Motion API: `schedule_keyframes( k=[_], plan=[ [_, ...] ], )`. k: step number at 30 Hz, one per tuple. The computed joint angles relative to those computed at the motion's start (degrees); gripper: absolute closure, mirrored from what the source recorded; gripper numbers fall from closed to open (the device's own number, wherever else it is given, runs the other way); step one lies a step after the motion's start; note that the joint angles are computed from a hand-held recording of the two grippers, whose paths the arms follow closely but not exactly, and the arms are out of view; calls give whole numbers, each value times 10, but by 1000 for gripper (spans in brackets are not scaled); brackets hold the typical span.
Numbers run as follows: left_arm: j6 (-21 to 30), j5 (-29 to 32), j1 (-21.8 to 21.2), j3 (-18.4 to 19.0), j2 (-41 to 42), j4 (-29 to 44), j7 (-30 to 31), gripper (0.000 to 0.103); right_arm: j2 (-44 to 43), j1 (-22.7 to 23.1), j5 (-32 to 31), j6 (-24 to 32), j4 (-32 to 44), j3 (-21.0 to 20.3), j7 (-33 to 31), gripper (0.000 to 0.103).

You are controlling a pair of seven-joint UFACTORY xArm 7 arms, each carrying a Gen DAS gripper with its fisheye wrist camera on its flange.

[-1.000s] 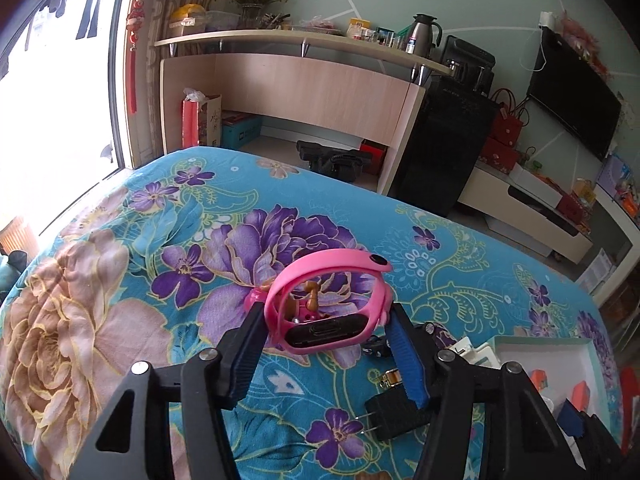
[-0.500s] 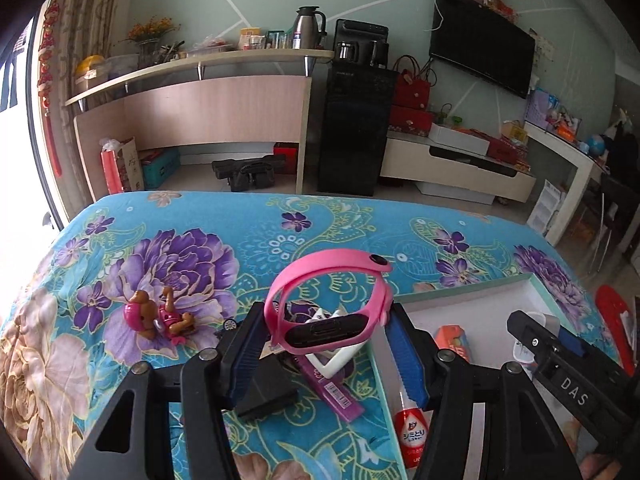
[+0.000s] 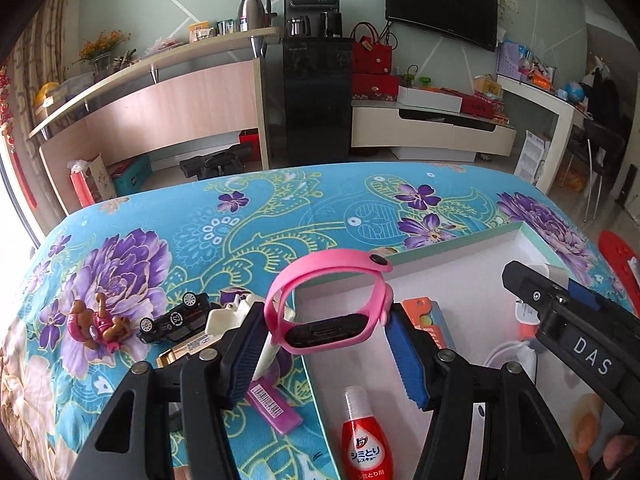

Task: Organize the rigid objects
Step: 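Lift the charger cube and pink watch and carry both over the white tray, then open the right tool to drop the cube while the left tool lowers and releases the watch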

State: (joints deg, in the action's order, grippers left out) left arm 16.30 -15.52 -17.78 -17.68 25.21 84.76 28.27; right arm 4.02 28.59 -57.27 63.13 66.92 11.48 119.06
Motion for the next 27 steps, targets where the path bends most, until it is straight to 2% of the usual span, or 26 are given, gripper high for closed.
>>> schedule_keyframes(
  k=[18, 27],
  plan=[
    [14, 17, -10, 3, 9, -3, 2, 39, 19, 3, 17, -14, 13, -8, -43, 44],
    [29, 21, -12, 10, 7, -1, -7, 39, 31, 15, 10, 4, 31, -12, -70, 44]
  ],
)
